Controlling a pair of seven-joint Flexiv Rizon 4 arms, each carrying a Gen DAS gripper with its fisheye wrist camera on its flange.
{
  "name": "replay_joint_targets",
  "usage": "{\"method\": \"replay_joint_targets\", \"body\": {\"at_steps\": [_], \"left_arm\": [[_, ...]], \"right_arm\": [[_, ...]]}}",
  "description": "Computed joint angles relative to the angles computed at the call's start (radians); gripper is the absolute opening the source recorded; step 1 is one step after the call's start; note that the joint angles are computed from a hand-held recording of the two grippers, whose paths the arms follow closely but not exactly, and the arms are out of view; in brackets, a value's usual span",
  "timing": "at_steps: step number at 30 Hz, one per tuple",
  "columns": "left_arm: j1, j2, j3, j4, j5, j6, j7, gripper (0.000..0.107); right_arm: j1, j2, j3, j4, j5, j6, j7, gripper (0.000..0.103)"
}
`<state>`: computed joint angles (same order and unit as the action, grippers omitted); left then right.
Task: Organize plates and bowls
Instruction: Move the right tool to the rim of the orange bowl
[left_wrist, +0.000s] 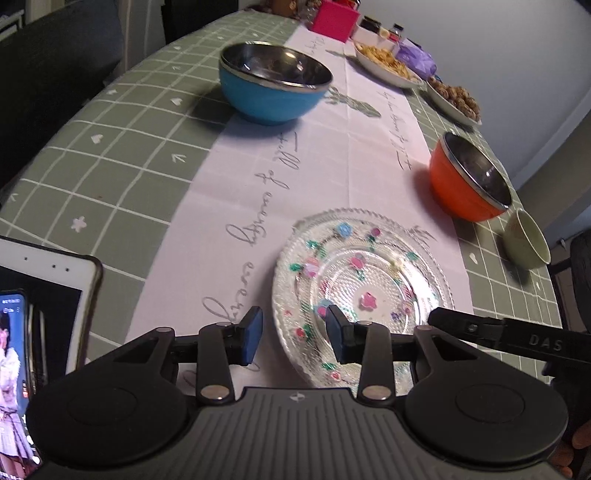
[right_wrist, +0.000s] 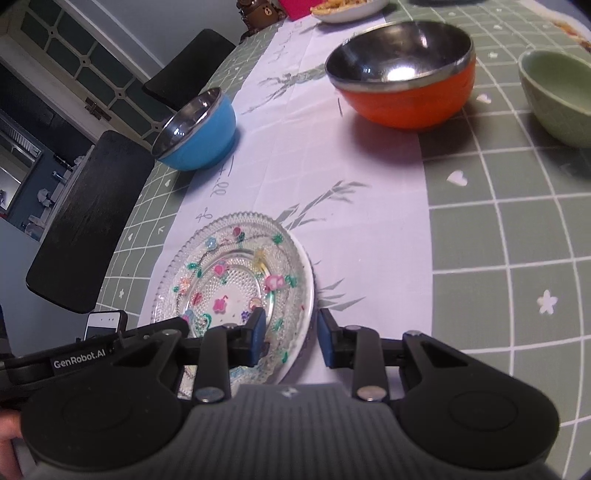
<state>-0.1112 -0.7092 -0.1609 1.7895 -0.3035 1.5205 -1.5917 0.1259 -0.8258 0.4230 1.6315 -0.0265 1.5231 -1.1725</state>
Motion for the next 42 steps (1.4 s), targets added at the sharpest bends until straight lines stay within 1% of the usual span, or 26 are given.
{"method": "replay_joint_targets", "body": {"at_steps": [1, 3, 4, 5, 7, 10, 11, 13, 17, 18, 19, 21, 22, 23, 24, 25, 27, 29, 31, 33, 35, 36, 39, 41, 42], "left_arm": [[0.014, 0.001, -0.017, 0.010, -0.005, 0.023, 0.000, 0.047], [0.043, 0.001, -0.054, 0.029, -0.010, 0.083, -0.001, 0.051], [0.039, 0.001, -0.050, 0.031, -0.004, 0.105, -0.004, 0.051], [0.024, 0.002, -0.033, 0.029, 0.006, 0.123, -0.005, 0.051], [-0.004, 0.003, -0.001, 0.018, 0.037, 0.151, 0.008, 0.051], [-0.031, 0.007, 0.022, -0.013, 0.073, 0.152, 0.043, 0.052], [-0.029, 0.006, 0.012, -0.029, 0.081, 0.145, 0.059, 0.053], [-0.015, 0.000, -0.021, -0.065, 0.085, 0.123, 0.087, 0.056], [0.034, -0.036, -0.132, -0.153, 0.066, 0.083, 0.149, 0.057], [0.040, -0.051, -0.156, -0.177, 0.059, 0.080, 0.163, 0.057], [0.041, -0.068, -0.171, -0.204, 0.050, 0.074, 0.174, 0.058], [0.021, -0.110, -0.179, -0.280, 0.024, 0.048, 0.179, 0.058], [0.011, -0.132, -0.181, -0.319, 0.010, 0.031, 0.181, 0.058], [-0.001, -0.155, -0.179, -0.360, -0.004, 0.011, 0.181, 0.058], [-0.020, -0.182, -0.166, -0.411, -0.019, -0.012, 0.175, 0.058], [-0.047, -0.206, -0.138, -0.460, -0.027, -0.035, 0.167, 0.058], [-0.107, -0.261, -0.060, -0.574, -0.032, -0.092, 0.139, 0.058], [-0.150, -0.312, 0.004, -0.674, -0.031, -0.153, 0.099, 0.058], [-0.170, -0.366, 0.035, -0.769, -0.029, -0.211, 0.063, 0.057], [-0.189, -0.415, 0.074, -0.858, -0.017, -0.265, 0.014, 0.056], [-0.200, -0.451, 0.106, -0.928, 0.004, -0.316, -0.032, 0.055], [-0.204, -0.470, 0.117, -0.962, 0.015, -0.336, -0.055, 0.054], [-0.206, -0.515, 0.131, -1.048, 0.045, -0.391, -0.104, 0.050], [-0.203, -0.541, 0.127, -1.091, 0.060, -0.412, -0.120, 0.049], [-0.203, -0.552, 0.126, -1.111, 0.067, -0.423, -0.126, 0.047]], "right_arm": [[0.012, 0.008, -0.020, 0.009, -0.001, 0.014, 0.004, 0.041], [0.039, 0.027, -0.067, 0.029, -0.009, 0.034, 0.020, 0.046], [0.055, 0.038, -0.094, 0.040, -0.014, 0.041, 0.032, 0.053], [0.068, 0.048, -0.117, 0.050, -0.022, 0.048, 0.040, 0.055], [0.085, 0.068, -0.153, 0.066, -0.047, 0.046, 0.048, 0.055], [0.116, 0.105, -0.220, 0.089, -0.091, 0.037, 0.052, 0.068], [0.119, 0.113, -0.234, 0.095, -0.106, 0.048, 0.043, 0.068], [0.146, 0.135, -0.291, 0.110, -0.137, 0.069, 0.040, 0.068], [0.169, 0.148, -0.375, 0.104, -0.160, 0.106, 0.067, 0.068], [0.161, 0.140, -0.380, 0.093, -0.156, 0.121, 0.079, 0.068], [0.158, 0.131, -0.391, 0.078, -0.150, 0.131, 0.096, 0.068], [0.179, 0.111, -0.449, 0.045, -0.139, 0.126, 0.146, 0.068], [0.165, 0.099, -0.452, 0.028, -0.170, 0.122, 0.190, 0.068], [0.139, 0.084, -0.423, -0.006, -0.138, 0.105, 0.170, 0.062], [0.106, 0.070, -0.390, -0.034, -0.138, 0.090, 0.178, 0.058], [0.082, 0.057, -0.365, -0.060, -0.134, 0.072, 0.189, 0.052], [0.035, 0.027, -0.307, -0.112, -0.126, 0.048, 0.194, 0.051], [0.020, 0.005, -0.286, -0.152, -0.122, 0.022, 0.201, 0.044], [0.002, -0.018, -0.256, -0.188, -0.117, 0.000, 0.194, 0.043], [0.016, -0.029, -0.270, -0.213, -0.114, -0.032, 0.206, 0.040], [0.025, -0.037, -0.282, -0.229, -0.117, -0.067, 0.209, 0.035], [0.027, -0.042, -0.284, -0.239, -0.115, -0.079, 0.209, 0.035], [0.016, -0.057, -0.272, -0.260, -0.102, -0.095, 0.198, 0.034], [0.015, -0.065, -0.272, -0.273, -0.096, -0.105, 0.195, 0.028], [0.012, -0.069, -0.267, -0.279, -0.091, -0.110, 0.191, 0.028]]}}
